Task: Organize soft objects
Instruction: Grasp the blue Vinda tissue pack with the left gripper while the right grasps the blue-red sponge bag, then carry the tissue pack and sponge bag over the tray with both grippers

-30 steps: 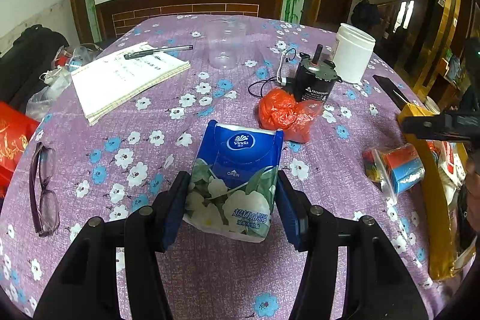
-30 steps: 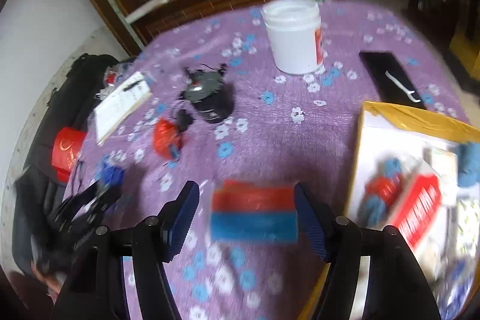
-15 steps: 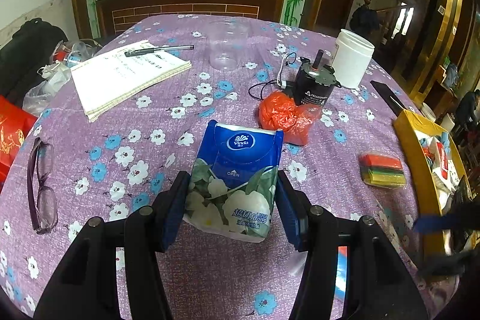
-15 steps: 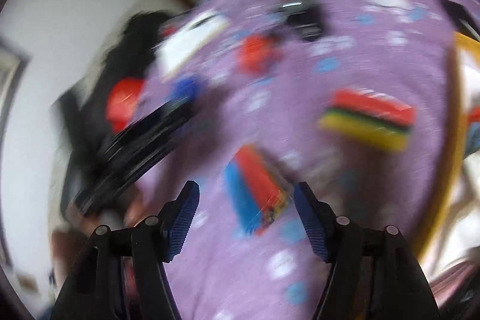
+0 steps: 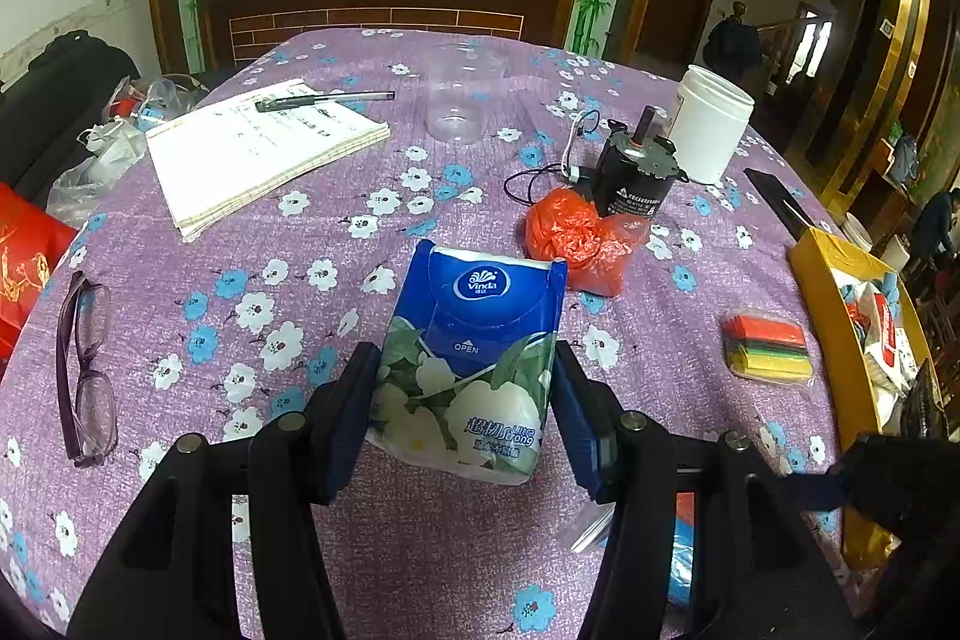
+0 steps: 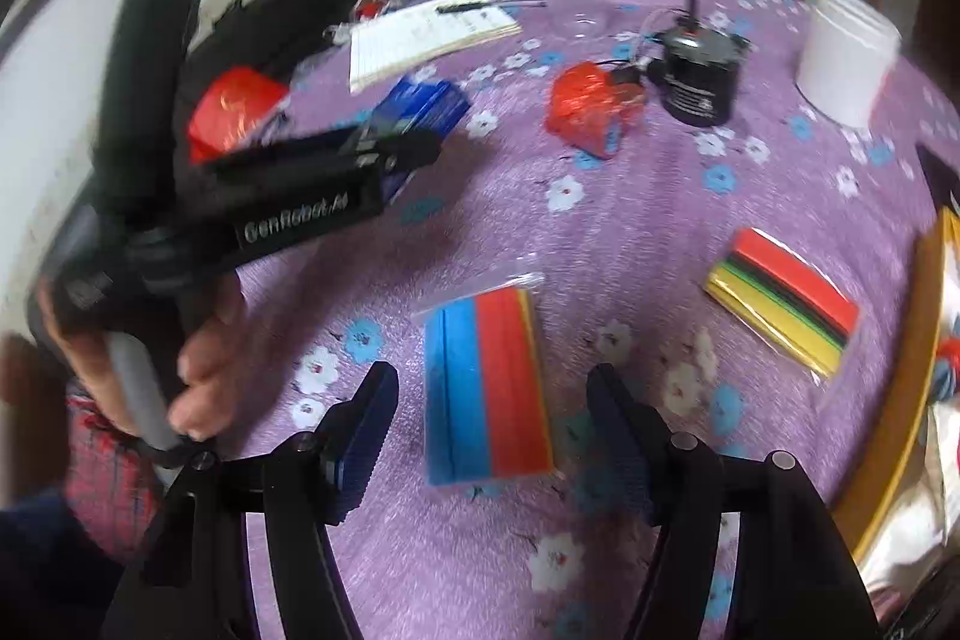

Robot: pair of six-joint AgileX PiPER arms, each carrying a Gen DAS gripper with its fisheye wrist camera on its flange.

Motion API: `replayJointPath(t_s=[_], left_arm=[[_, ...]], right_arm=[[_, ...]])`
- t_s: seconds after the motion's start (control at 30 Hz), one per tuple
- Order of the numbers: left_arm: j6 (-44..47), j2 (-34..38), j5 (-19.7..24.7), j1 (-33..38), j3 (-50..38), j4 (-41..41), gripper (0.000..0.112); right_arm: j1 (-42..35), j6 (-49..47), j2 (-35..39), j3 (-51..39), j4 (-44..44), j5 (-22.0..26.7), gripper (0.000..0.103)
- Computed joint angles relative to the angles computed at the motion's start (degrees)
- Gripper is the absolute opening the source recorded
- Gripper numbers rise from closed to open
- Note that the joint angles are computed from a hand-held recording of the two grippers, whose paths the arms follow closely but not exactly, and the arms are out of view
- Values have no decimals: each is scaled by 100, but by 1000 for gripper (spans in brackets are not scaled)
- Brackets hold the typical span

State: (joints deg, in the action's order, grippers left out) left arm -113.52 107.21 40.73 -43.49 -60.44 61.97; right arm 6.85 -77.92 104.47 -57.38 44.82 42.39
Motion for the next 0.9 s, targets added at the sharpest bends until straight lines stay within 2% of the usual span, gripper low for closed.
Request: replayJointPath(t_s=[0.1,0.17,0.23,0.27,0.3,0.4,0.43,0.53,0.67,0.9], left_arm=[[19,6,-14,0,-7,-6,55],[44,18,-14,0,-19,-14,55],[68,40,-29,6,-40,-19,55],[74,45,-38,8,-43,-17,55],[77,49,-52,6,-46,-8,55],[15,24,-133,-6,-1,86,55],[-21,18,-154,-18,10,135,55],[-95,18,-171,-66,18,279,55],[-207,25,-24,-248,-16,570,55],[-123,176,559,-702,-240,957,55]], right_arm=[[266,-348,-147,351,66,-458,67],[599,-611,-299,733,144,-1185,67],[886,-760,-386,1063,239,-1957,63],[966,-717,-366,1119,236,-2150,51],[991,-563,-309,1103,142,-2245,46],[567,-887,-167,871,578,-1576,42],[315,-1162,-104,786,897,-1220,42],[-262,-1828,25,682,1719,-572,41],[-611,-2054,104,552,2336,-435,41],[-835,-2410,-174,757,3110,-586,41]])
